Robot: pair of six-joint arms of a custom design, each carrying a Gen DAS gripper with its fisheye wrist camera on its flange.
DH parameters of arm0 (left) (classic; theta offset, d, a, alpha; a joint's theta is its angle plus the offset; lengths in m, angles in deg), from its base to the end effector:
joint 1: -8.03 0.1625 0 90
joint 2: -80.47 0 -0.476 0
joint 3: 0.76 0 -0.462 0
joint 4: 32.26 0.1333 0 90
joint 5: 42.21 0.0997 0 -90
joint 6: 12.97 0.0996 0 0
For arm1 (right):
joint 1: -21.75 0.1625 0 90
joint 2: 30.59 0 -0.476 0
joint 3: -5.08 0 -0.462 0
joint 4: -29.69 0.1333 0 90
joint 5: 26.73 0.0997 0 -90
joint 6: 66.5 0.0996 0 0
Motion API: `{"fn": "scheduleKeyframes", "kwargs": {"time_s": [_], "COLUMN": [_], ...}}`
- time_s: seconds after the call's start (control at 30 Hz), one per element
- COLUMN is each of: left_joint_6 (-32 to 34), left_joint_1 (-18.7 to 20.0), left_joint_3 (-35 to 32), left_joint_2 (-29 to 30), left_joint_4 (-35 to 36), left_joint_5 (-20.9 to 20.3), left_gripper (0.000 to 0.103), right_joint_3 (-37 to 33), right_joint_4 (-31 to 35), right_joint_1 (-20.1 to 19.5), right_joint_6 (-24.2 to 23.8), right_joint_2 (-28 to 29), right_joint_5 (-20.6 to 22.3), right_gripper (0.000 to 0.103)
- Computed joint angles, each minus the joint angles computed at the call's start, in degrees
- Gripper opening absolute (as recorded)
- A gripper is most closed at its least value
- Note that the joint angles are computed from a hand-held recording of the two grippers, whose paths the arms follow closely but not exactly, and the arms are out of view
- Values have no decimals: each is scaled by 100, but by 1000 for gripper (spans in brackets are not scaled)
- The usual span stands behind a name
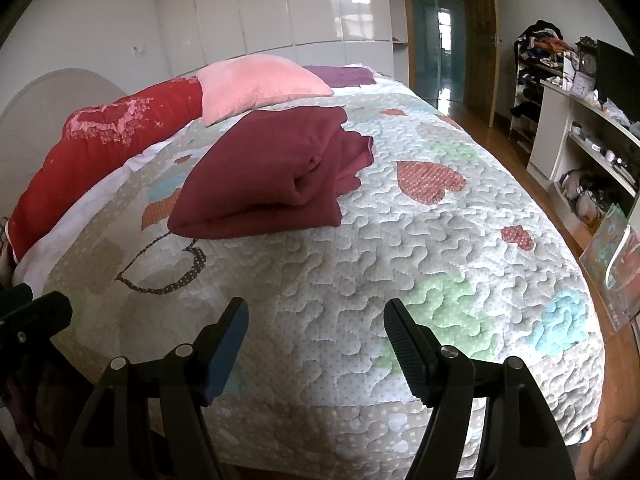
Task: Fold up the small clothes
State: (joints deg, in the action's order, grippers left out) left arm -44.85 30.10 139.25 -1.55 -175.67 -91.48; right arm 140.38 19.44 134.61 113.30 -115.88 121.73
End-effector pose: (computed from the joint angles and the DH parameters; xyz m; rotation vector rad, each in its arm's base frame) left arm -0.3002 -0.3357 0.1589 0.8241 2.4103 -0.6577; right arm 0.1659 -0.2689 0.1730 -0.1164 -2.1018 1.1599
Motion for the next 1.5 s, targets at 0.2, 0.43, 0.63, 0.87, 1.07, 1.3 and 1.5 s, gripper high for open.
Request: {"fn": "scheduleKeyframes", "kwargs": {"time_s": [0.2,0.43,0.63,0.87,1.07,1.3,1.5], "left_joint_6": [-47,-64,-62,-95,-99,-109,-126], "left_joint_1": [33,101,144,178,197,203,208], "left_joint_3": [-2,-32,-41,-44,-51,-56,-51], "left_joint_2": [3,26,38,58,70,84,93], "left_joint_4": [49,100,111,127,147,163,170], "left_joint_5": [-47,-130,-189,-248,-284,-296,-301], "left_gripper": [103,103,103,103,103,103,103], "right_joint_3": [4,-2,11,17,48,54,63], "right_joint_4": [-23,-32,-73,-77,-158,-164,-141], "right_joint_1": [-2,17,-10,-27,-72,-81,-96], "right_joint_6": [-15,-5,-81,-116,-273,-287,-289], "right_joint_2": [23,46,44,42,-23,-30,-42], "right_joint_5": [11,37,32,20,0,-8,-20], "right_gripper": [75,75,75,75,75,75,76]}}
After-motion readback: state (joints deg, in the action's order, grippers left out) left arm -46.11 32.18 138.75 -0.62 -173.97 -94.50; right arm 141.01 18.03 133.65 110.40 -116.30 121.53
